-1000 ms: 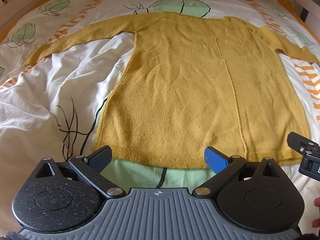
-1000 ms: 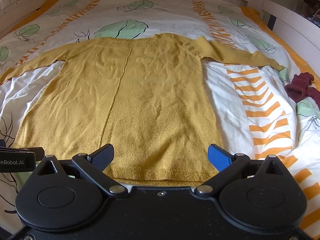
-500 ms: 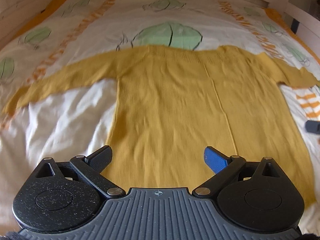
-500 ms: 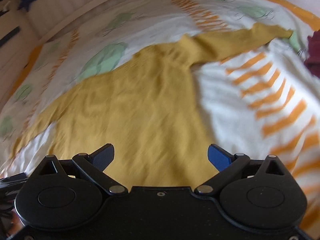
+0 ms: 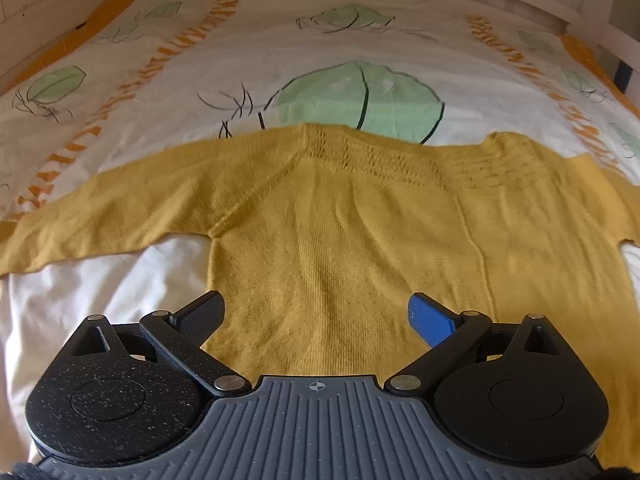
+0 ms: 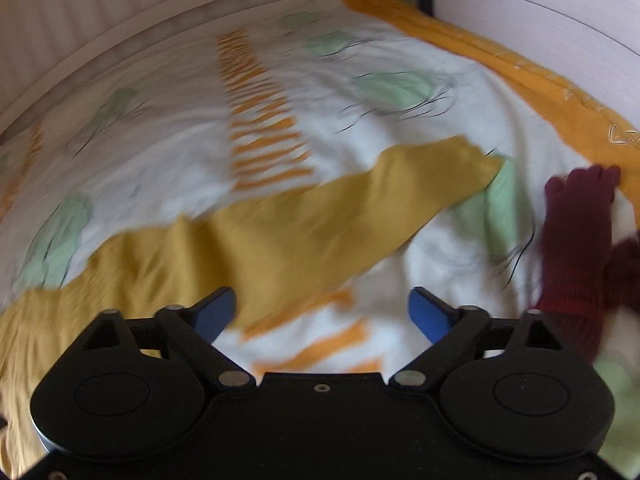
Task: Fold small clothes
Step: 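Grasp the yellow sweater's sleeve cuff with the right gripper, then fold the held sleeve across the sweater body with the right gripper, release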
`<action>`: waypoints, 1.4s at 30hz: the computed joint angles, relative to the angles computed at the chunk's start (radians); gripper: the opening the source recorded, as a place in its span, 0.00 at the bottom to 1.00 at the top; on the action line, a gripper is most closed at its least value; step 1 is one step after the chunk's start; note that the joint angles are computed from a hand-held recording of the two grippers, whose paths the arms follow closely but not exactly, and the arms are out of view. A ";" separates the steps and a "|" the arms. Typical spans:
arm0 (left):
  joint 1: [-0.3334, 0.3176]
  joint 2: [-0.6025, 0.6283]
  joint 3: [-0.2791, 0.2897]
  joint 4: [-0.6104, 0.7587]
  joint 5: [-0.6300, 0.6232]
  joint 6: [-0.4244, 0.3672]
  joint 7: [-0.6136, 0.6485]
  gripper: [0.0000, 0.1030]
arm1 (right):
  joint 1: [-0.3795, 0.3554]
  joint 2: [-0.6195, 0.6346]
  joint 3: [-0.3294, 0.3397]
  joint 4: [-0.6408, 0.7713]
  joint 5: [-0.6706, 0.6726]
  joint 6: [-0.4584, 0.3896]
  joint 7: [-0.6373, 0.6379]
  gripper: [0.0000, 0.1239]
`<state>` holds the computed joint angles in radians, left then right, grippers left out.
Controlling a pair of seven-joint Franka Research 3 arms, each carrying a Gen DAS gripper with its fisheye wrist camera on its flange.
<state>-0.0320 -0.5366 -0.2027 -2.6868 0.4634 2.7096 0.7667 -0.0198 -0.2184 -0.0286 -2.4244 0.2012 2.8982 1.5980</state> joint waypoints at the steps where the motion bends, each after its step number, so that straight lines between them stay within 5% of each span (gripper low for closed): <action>1: 0.007 0.014 -0.004 0.001 0.004 0.006 -0.008 0.97 | -0.011 0.034 -0.007 0.030 -0.001 0.001 0.010 0.73; 6: -0.025 0.099 0.025 0.026 -0.054 -0.020 0.010 0.97 | -0.062 0.186 -0.040 0.167 -0.053 0.006 0.123 0.73; 12: 0.024 0.102 -0.035 0.010 0.050 0.004 -0.099 1.00 | -0.063 0.315 -0.089 0.277 0.030 -0.008 0.144 0.68; 21: 0.053 0.108 -0.064 0.006 0.150 0.025 -0.241 1.00 | -0.099 0.431 -0.049 0.354 0.240 0.046 0.050 0.60; 24: 0.052 0.126 -0.062 0.019 0.171 0.022 -0.268 1.00 | -0.101 0.455 -0.045 0.373 0.279 0.068 0.024 0.44; 27: 0.044 0.130 -0.051 0.021 0.180 0.020 -0.278 1.00 | -0.062 0.462 -0.087 0.371 0.208 0.084 0.067 0.15; 33: -0.023 0.113 0.027 0.021 0.080 -0.003 -0.130 0.98 | -0.026 0.416 -0.105 0.336 0.145 0.162 0.065 0.10; 36: -0.052 0.087 0.050 0.028 0.011 -0.036 -0.033 0.85 | -0.042 0.366 -0.066 0.339 0.162 0.160 0.005 0.10; 42: -0.081 -0.020 0.087 0.030 -0.094 -0.053 0.112 0.84 | -0.010 0.249 -0.008 0.353 0.246 0.121 -0.147 0.09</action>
<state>-0.1133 -0.5567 -0.1153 -2.6572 0.3697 2.6565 0.8791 -0.0297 0.0305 -0.0367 -2.0710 0.4467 3.0193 1.4514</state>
